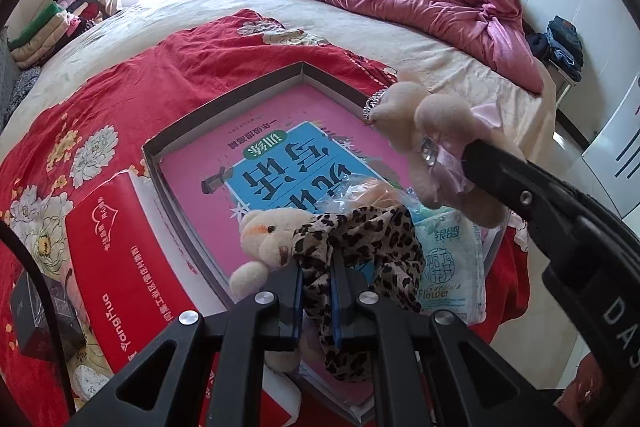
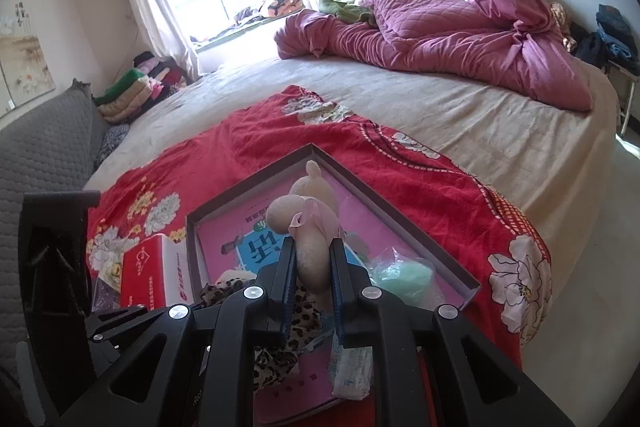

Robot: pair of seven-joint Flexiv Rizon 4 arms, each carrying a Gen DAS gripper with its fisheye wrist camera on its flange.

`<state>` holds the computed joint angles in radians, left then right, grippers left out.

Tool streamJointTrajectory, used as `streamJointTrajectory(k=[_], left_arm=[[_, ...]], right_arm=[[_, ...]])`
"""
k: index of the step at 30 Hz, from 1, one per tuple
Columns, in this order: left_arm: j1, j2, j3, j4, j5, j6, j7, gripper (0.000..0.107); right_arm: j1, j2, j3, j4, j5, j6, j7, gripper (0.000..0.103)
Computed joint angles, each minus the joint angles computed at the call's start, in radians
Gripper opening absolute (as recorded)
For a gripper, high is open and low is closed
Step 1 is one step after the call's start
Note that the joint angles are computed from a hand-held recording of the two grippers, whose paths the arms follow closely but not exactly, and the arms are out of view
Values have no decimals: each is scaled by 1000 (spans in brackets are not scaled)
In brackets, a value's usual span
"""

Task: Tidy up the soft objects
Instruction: 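Lower the pink plush bunny onto the tray and open the right gripper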

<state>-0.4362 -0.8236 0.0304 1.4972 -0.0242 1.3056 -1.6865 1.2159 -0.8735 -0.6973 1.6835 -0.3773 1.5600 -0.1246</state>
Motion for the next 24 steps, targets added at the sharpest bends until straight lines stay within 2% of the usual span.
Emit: streamJointTrajectory(k=[4, 10, 15, 18, 24], left_arm=[[4, -9, -8, -11, -4, -6, 5, 11], [3, -7, 1, -3, -2, 5, -1, 11], [4, -7, 3, -1, -2, 2, -4, 11], [5, -9, -1, -4, -5, 4, -5, 11], [9, -13, -6, -7, -8, 4, -2, 11]], right_arm=[[-26, -2, 23, -15, -5, -22, 0, 16], [-113, -2, 136, -32, 3, 9, 9, 16], [-120, -1, 152, -24, -1, -14, 12, 17], [-142, 14, 186, -32, -35, -70, -1, 19], [-144, 26, 180, -9, -93, -68, 52, 20]])
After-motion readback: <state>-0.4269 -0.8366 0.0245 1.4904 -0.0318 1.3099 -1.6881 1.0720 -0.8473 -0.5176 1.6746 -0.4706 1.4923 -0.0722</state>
